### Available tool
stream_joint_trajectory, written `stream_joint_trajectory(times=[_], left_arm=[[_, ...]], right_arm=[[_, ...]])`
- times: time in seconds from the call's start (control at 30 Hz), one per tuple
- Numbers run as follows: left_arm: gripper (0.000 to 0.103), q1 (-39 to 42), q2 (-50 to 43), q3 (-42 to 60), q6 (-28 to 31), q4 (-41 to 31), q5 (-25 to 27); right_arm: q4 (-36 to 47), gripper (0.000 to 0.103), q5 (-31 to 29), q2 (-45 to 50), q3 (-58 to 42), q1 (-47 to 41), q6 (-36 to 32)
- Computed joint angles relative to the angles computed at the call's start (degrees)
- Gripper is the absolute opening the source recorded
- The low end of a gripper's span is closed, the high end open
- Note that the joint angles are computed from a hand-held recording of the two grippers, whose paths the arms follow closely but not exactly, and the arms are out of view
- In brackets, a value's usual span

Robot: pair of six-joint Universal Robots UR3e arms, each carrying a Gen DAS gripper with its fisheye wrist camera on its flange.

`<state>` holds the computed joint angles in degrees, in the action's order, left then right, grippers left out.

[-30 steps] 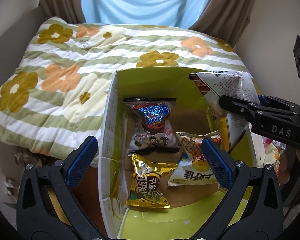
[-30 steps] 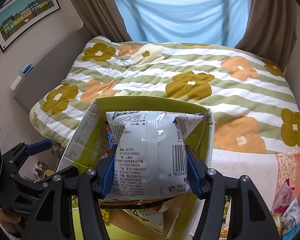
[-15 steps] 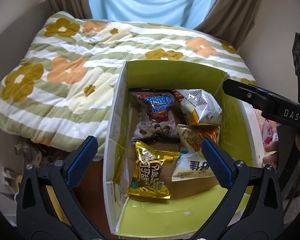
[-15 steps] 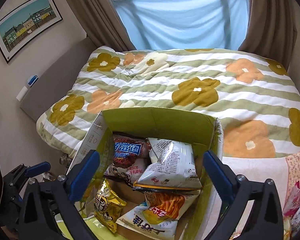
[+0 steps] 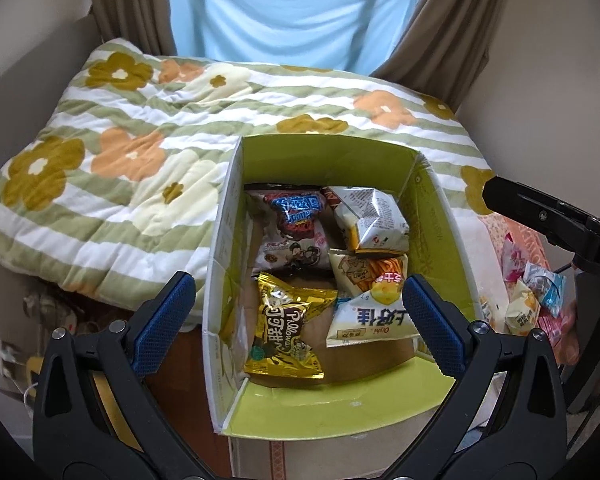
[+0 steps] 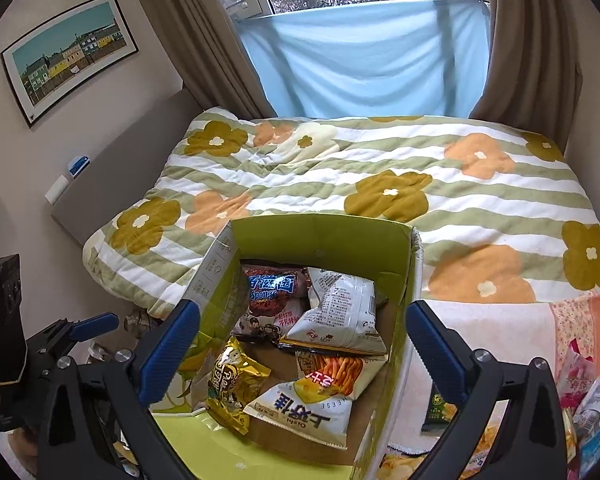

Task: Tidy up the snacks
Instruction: 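Withdraw both tools from the box toward the remaining snacks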

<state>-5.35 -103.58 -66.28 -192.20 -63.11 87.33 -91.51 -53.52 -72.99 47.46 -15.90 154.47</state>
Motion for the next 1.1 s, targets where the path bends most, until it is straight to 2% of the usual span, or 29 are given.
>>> stream_joint_trajectory(times=[0.17,0.27,0.4,0.47,0.63,0.8,0.97,1.1], left_arm=[[0.102,-2.94,0.25,1.48,0.67,0.45,-1.01],[0.102,-5.73,-0.67,3.55,-0.27,0.59,-1.35],[0.102,-10.93,-3.02,7.47,-2.77,0.83,0.07],[0.102,-14.0,-4.75,9.91,-4.51,0.56,1.61],[0.102,-22.63,-10.92,17.17,-12.27,-1.02,7.64],[0.102,-30.28,-17.77,24.62,-22.2,-4.8,11.93],[0.102,-36.93,-26.78,35.63,-30.96,-10.57,18.21],[0.102,-40.37,-35.11,47.29,-36.26,-18.22,22.25]], right_arm=[[1.19,0.102,1.91,-8.35,7.22,-4.91,-2.13],[4.63,0.102,3.17,-12.71,10.15,-9.11,-5.32],[12.53,0.103,5.67,-17.83,12.27,-17.16,-14.12],[17.17,0.103,6.75,-20.06,12.84,-22.53,-20.95],[29.31,0.103,8.15,-21.13,10.92,-34.75,-36.97],[39.17,0.103,6.44,-17.85,6.7,-43.85,-49.1],[39.64,0.102,3.87,-19.06,11.73,-50.19,-59.17],[38.83,0.103,1.0,-20.13,18.3,-53.46,-66.35]])
